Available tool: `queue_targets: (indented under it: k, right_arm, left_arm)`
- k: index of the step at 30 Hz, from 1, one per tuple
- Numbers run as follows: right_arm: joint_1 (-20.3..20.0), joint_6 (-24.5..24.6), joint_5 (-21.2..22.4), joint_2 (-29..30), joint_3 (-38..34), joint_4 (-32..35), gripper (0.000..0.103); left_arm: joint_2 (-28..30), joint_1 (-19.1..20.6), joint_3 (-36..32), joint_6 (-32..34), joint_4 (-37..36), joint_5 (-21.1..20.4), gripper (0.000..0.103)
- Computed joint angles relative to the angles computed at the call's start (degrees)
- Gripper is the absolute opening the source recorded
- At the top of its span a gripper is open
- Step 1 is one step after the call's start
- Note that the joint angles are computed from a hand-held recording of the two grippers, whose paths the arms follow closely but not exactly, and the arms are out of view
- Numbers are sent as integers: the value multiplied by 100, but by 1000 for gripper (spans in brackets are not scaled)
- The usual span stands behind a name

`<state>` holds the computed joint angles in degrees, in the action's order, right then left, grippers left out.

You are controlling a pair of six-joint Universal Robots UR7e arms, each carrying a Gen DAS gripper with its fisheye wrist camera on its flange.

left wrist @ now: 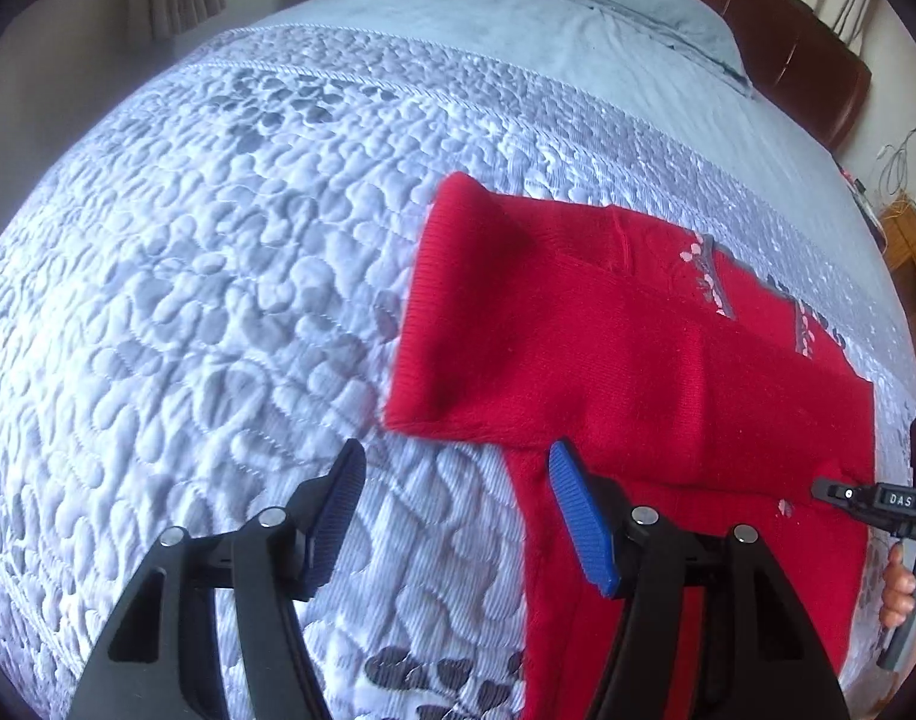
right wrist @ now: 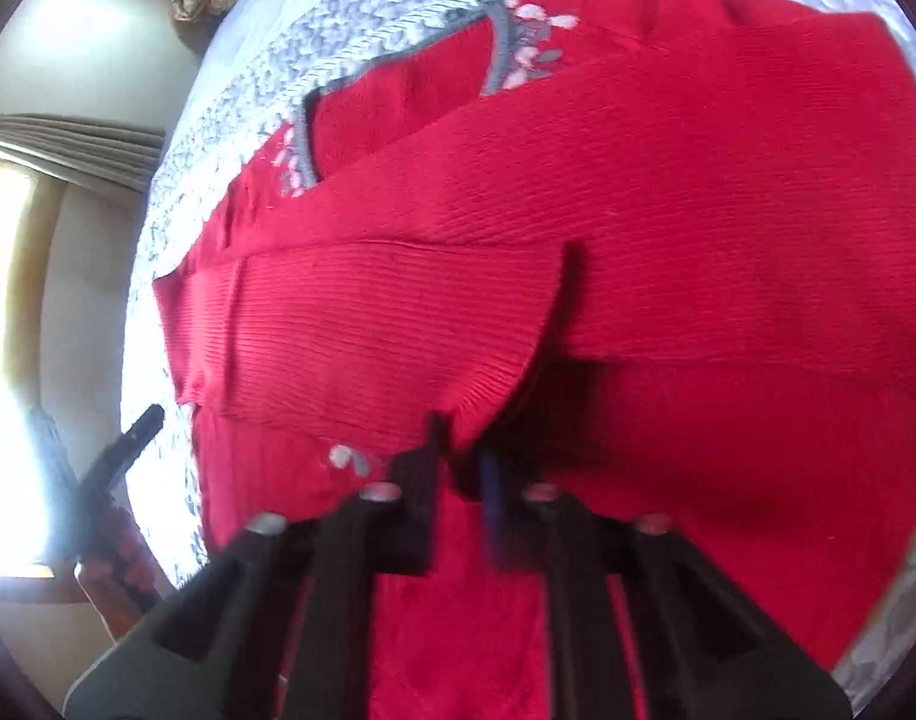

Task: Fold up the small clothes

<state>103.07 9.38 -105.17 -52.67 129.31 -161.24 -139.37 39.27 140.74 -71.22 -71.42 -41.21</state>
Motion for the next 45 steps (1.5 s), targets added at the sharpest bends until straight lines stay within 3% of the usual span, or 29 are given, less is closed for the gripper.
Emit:
queue_targets:
  k: [5, 11, 16, 18, 20, 24, 27, 31, 32, 33, 38, 42, 45]
  right_arm:
    - [480, -289, -114, -393, -197, 80, 5]
    - [891, -714, -920, -928, -531, 443, 5]
    - [549, -838, -1510, -1158, -262, 419, 6]
    - [250, -737, -1847, -1093, -146, 458, 17]
    - [32, -688, -2050, -1047, -55, 429, 17]
    - [-450, -757, -1359, -1335, 187, 71, 20]
    - [-521, -747, -1376, -1249, 9, 62, 33]
    - [-652, -618, -1249, -982, -300, 415, 33]
    - [-644, -628, -1288, -929, -323, 393, 24]
    - [-617, -699, -1261, -878, -356, 377, 8]
    - [-332, -1332, -1407, -848, -209, -524, 6]
    - [-541, -1043, -1827, -595, -324, -348, 2]
    - [-677, -1012, -1683, -565, -223, -627, 3]
  left_arm:
    - [-272, -546, -169, -851, 1108, 142, 64]
    - [156, -452, -135, -865, 941, 402, 64]
    - [1187, 238, 103, -15, -374, 586, 65]
    - [1653, 497, 163, 168, -729, 691, 65]
    - [2077, 690, 165, 309, -922, 790, 65]
    - [2194, 598, 79, 512, -1020, 898, 65]
    - [2437, 694, -16, 969, -1655, 880, 65]
    - [3147, 1044, -68, 1416, -2537, 846, 65]
    - [3289, 1132, -64, 1479, -2706, 827, 65]
    - [3404, 1241, -60, 1563, -2895, 800, 65]
    - [3433, 1505, 128, 1762, -3710, 757, 69]
    - [3472, 1564, 201, 1839, -3955, 775, 71]
    - [3594, 1496, 166, 1647, -3712, 886, 72]
